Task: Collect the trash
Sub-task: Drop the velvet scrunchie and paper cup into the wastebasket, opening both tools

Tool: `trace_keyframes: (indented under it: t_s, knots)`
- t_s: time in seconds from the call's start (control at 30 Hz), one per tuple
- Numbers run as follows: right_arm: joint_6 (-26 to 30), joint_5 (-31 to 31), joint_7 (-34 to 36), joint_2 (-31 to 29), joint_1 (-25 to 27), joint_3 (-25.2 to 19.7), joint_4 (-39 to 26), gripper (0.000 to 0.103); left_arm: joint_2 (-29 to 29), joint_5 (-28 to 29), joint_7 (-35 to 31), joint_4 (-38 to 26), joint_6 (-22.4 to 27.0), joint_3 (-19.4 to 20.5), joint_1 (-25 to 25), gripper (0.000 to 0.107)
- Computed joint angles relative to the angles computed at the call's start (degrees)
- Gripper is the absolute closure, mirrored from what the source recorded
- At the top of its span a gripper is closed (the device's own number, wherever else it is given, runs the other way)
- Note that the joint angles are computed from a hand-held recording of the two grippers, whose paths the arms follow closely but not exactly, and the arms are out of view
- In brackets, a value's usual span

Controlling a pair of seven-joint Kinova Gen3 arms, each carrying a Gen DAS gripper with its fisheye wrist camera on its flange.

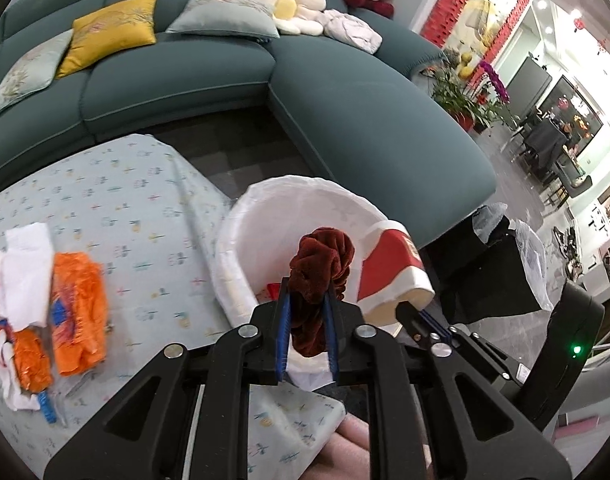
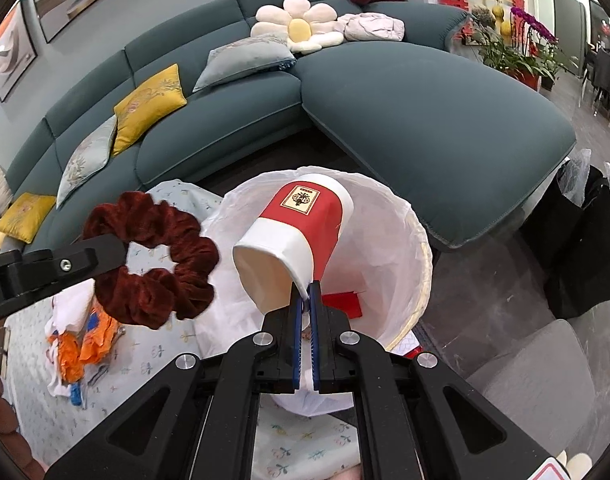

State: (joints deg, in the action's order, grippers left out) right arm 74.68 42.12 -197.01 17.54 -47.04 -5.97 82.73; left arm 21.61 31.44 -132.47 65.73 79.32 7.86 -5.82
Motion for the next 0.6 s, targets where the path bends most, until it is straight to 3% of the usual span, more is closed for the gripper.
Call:
trace_keyframes:
  t_s: [0.03,0.1,0.13,0.3,0.6]
  knots:
    - [-0.2,-0.2,0.2,0.1,0.4,0.1,0.1,0.099,0.2,-0.4,0.6,0.0,-0.3,0.0,0.6,0.089]
    - [-0.6,-0.1,-0.3,0.2,0.7,0.4,0.4,0.092,-0.1,-1.5,2.1,0.7,-1.9,-0.3,1.8,0.067]
    - [-0.7,-0.2,-0.4,0.1,0.8,0.4,0.6,0.089,0.0,-1.6,2.4,0.7,-2.3,-0.3,1.8,0.065]
    - [-0.9,-0.1,-0.3,0.2,1.0,0.4,0.6,0.085,0.1,-2.4,2.3,0.6,-3.3,-0.1,2.0,0.059]
    - [1.8,0.3,1.5,1.6,-1.1,0.3,-3.5,0.077,-1.1,-2.1,0.7,1.7,-4.1,-1.2,-1.5,0.059]
